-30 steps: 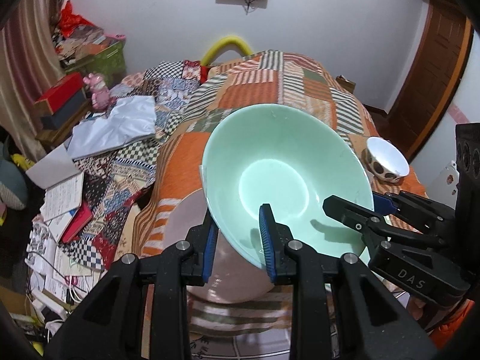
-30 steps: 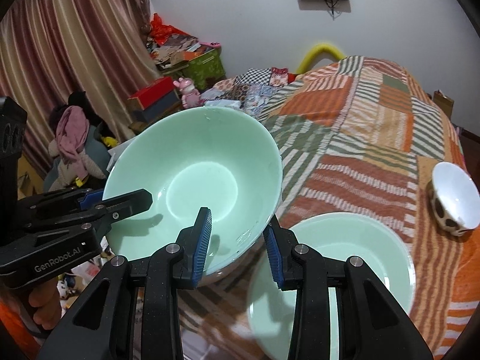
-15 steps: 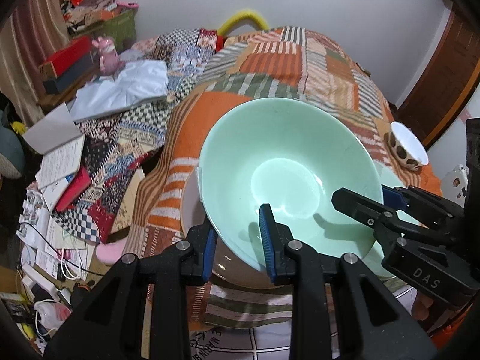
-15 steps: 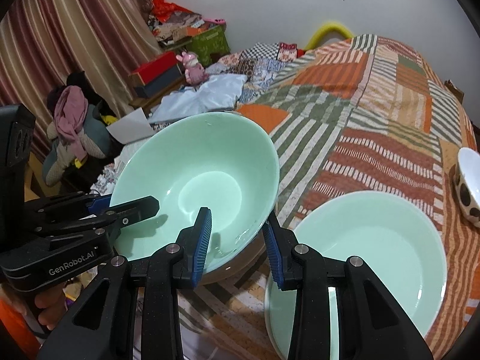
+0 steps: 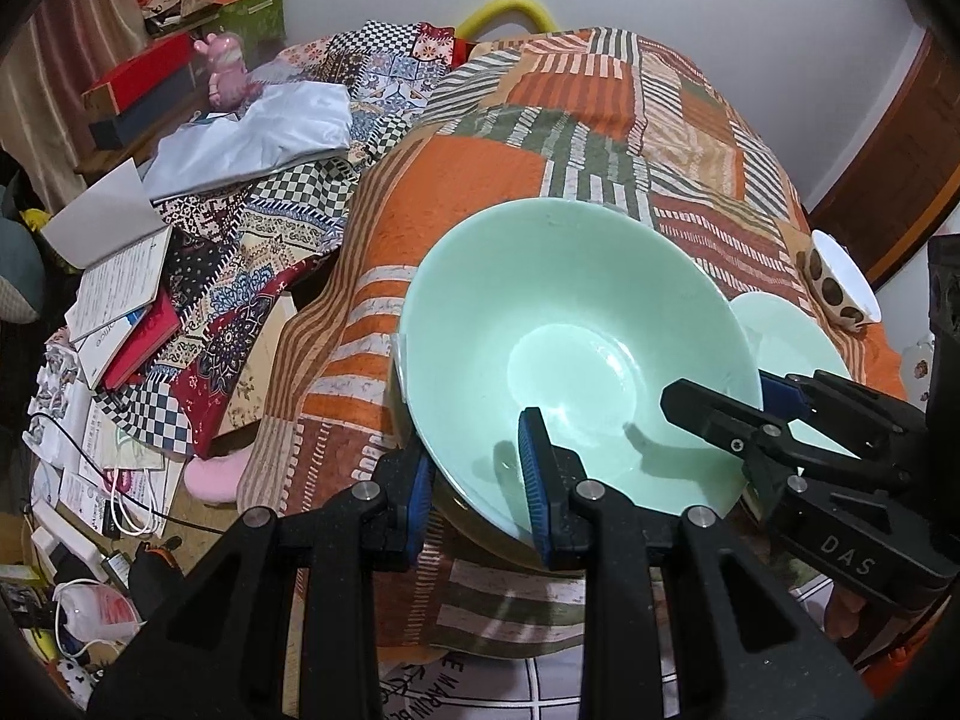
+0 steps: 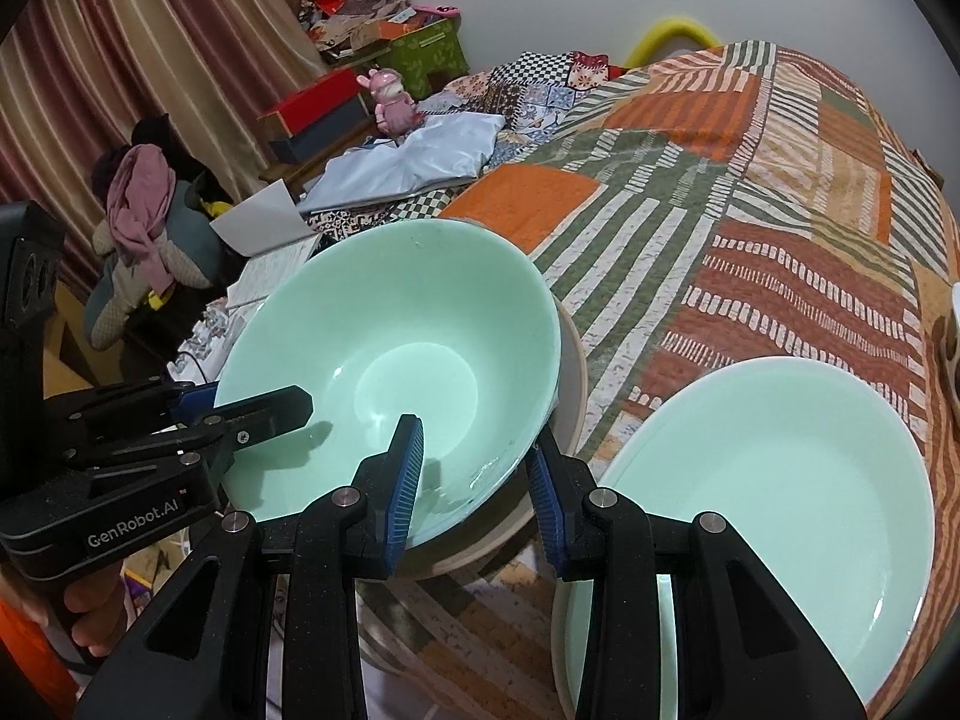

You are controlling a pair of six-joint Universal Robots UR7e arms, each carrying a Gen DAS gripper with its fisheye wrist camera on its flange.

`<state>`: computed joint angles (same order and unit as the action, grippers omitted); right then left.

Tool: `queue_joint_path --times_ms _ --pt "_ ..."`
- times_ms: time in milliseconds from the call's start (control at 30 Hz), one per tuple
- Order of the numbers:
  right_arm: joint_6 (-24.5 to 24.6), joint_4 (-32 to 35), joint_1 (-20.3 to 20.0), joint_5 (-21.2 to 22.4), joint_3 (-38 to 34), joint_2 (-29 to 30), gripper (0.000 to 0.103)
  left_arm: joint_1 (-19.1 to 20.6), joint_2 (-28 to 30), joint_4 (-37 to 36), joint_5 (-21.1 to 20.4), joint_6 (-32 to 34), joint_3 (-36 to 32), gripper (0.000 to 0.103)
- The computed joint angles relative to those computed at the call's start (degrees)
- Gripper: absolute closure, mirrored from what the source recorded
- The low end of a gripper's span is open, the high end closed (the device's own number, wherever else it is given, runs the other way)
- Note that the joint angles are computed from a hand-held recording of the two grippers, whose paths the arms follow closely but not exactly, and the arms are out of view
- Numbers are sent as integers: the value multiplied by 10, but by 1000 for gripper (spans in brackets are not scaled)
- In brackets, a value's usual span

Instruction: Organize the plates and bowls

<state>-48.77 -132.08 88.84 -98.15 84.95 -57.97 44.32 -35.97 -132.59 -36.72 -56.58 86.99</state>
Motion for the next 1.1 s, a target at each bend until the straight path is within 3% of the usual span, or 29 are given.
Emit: queue_joint_path --times_ms 433,1100 --pt "-3 7 -2 7 -2 -7 71 6 -1 -23 -8 6 8 76" --pt "-23 40 -21 40 -22 -20 70 8 8 50 -10 -22 -26 76"
